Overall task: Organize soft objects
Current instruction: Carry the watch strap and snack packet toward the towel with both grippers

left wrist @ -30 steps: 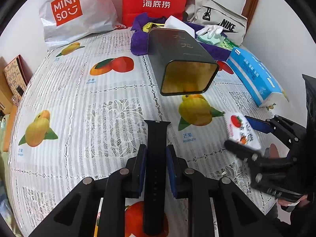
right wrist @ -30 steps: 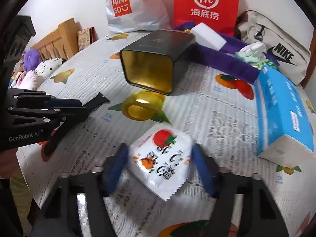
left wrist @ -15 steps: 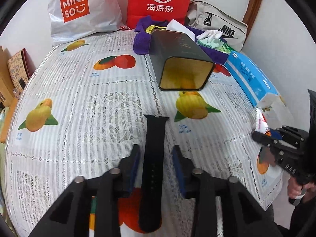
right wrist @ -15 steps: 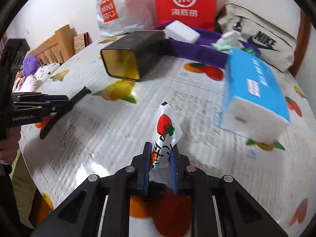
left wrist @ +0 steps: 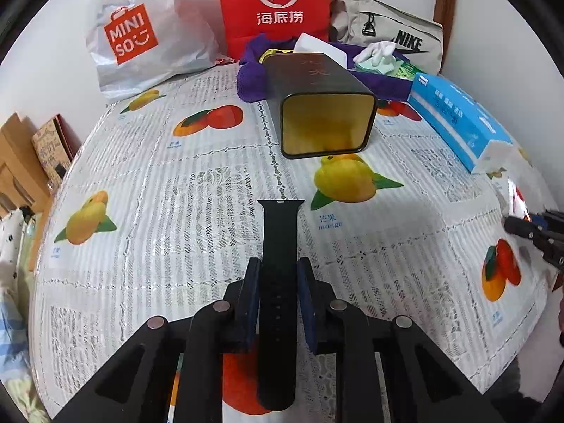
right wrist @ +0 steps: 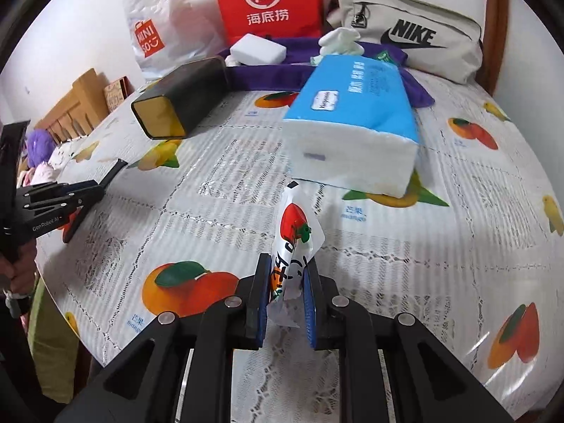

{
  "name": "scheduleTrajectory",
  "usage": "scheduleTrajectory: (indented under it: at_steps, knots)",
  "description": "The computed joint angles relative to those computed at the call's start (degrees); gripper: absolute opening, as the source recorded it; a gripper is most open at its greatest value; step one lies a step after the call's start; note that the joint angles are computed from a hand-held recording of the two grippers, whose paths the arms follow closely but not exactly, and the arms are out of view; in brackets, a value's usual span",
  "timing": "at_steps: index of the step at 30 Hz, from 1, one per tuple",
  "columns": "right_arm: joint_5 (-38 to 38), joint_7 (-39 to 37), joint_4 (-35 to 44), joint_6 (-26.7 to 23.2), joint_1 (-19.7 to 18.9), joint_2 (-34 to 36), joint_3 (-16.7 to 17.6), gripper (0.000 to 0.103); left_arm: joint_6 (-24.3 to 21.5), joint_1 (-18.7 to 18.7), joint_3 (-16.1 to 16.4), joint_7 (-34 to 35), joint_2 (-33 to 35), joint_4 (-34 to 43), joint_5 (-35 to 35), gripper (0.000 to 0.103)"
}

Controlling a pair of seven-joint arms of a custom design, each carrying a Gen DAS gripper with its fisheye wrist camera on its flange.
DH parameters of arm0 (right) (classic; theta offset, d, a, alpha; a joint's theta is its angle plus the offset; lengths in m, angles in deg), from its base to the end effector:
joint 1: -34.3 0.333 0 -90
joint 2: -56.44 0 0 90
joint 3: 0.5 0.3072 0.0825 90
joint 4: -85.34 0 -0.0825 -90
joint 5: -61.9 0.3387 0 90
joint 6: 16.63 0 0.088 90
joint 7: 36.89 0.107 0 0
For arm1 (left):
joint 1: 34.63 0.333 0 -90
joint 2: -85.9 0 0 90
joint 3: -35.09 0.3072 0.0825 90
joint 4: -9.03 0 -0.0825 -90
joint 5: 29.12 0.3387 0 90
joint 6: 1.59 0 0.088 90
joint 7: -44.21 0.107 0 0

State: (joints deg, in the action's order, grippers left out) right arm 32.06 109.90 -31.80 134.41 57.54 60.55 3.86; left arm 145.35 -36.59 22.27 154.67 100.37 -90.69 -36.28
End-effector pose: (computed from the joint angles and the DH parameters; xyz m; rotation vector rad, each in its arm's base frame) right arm 0.4948 0.2718 0.4765 -1.7305 1.9492 -0.5141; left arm 0.6133 -0.1453 0.5072 -1.3848 2.3534 -0.6977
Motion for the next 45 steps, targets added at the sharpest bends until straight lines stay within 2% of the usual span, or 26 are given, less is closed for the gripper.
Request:
scheduleTrajectory:
  at_steps: [4,12,18,30,45]
  knots:
    - [0.62,-0.88,0.38,-0.27,-0.07,-0.31,0.09,0.017,-3.25,1.12,-0.97,1.02,-0.1,1.39,-4.6,0.019]
    - [2.91,-3.85,0.53,0.75,-1.23,-2.22,0.56,0.017,-4.54,0.07,-0.77,1.67,-1.72,2.68,-6.75,0.019]
    - [6.54,-9.37,2.15,1.19,-1.84,-2.66,1.14,0.017,-6.22,0.44,-1.27,3.4,-1.23,6.34,-11.14,0.02]
    - [9.08,-14.31,5.97,2.65,-2.87,-2.5,0.66,0.017,-10.41,-0.8,-1.74,0.72,3.61,17.55,-9.45,0.02]
    - [12.12,-18.48,13.3,1.86,-3.83,1.23,-1.39,0.017,-16.79,-2.51,-3.04,-3.18,13.77,35.57,-5.91,0.02]
